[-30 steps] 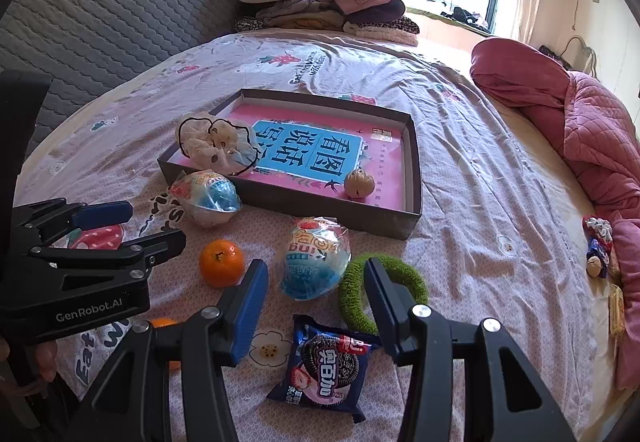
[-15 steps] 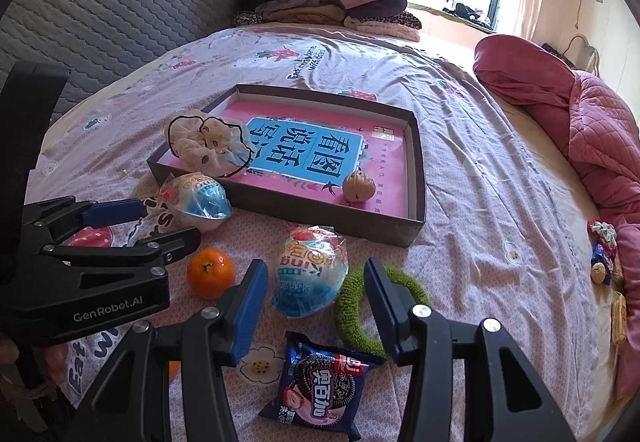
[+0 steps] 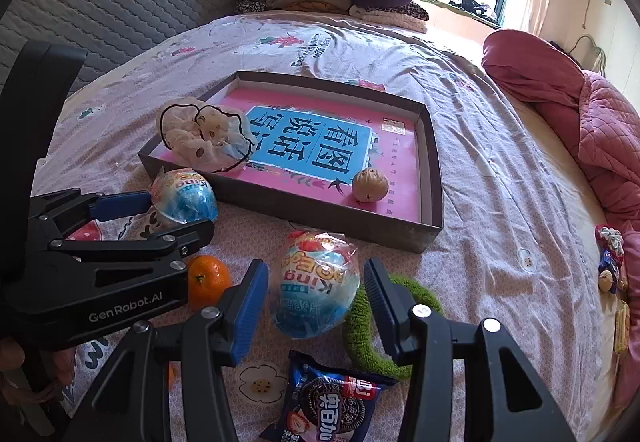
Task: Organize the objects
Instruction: 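Move the left tool to the red-blue Kinder egg while the right tool approaches the blue Kinder egg, then close the left tool on the red-blue egg while the right tool closes on the blue egg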
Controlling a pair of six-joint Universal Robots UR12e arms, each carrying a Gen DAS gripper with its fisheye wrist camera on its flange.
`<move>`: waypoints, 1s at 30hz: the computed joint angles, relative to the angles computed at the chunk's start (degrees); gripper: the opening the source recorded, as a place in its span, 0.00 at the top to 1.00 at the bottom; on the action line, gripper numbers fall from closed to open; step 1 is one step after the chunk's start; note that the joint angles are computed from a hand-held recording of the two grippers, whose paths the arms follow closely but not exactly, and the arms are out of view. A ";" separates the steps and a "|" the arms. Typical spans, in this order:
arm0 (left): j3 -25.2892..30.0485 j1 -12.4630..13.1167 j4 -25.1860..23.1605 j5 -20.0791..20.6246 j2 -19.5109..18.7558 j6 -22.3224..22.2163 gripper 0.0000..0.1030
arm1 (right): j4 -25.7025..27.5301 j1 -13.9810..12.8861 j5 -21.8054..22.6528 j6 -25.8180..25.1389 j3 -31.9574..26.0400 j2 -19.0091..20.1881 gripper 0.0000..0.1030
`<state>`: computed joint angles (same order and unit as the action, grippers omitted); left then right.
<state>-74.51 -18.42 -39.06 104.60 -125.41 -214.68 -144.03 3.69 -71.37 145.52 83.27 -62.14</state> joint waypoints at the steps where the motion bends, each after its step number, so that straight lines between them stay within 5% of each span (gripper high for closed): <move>1: 0.03 0.01 -0.07 0.06 -0.05 -0.03 0.32 | 0.03 0.11 -0.21 -0.10 -0.07 0.08 0.52; 30: -1.01 1.48 -5.58 1.97 0.21 -3.86 0.29 | 1.66 2.42 -7.26 -0.75 -3.44 3.36 0.49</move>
